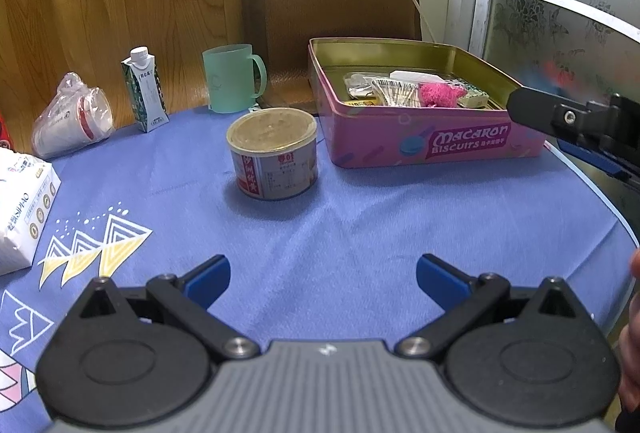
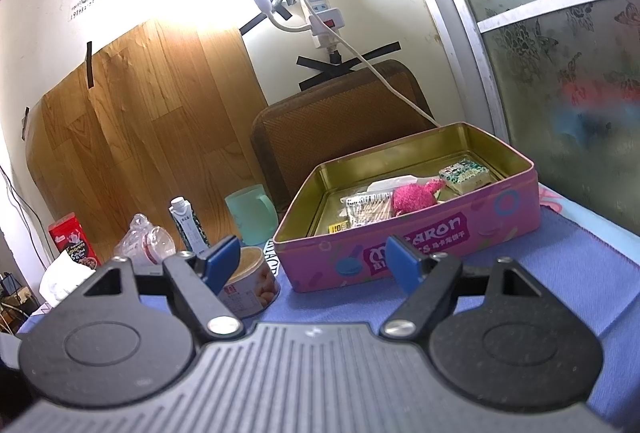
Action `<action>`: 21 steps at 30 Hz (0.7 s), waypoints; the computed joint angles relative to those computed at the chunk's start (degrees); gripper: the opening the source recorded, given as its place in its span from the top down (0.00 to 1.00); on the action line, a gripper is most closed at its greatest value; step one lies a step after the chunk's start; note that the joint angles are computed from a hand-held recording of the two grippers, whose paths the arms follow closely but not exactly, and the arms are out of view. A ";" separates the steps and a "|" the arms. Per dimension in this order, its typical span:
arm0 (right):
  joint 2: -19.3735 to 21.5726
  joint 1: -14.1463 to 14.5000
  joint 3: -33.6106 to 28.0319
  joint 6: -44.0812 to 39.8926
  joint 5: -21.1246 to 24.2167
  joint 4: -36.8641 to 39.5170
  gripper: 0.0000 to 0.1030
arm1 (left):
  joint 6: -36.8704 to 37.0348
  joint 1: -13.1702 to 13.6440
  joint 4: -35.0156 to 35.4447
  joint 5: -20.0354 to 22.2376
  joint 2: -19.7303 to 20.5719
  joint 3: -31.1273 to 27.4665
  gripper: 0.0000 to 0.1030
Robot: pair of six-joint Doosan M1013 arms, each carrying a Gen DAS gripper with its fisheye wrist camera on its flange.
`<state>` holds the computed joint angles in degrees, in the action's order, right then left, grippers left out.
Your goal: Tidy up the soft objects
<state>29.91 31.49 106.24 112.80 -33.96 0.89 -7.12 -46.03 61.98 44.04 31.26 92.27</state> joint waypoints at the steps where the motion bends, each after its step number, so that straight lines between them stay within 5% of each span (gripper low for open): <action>1: 0.03 0.03 0.01 -0.07 -0.02 0.10 0.21 | 0.06 0.01 -0.07 0.02 0.03 -0.01 0.00; 21: 0.10 0.21 -0.05 -0.54 0.81 0.65 0.20 | 0.61 0.30 -1.47 -0.69 0.09 0.00 0.00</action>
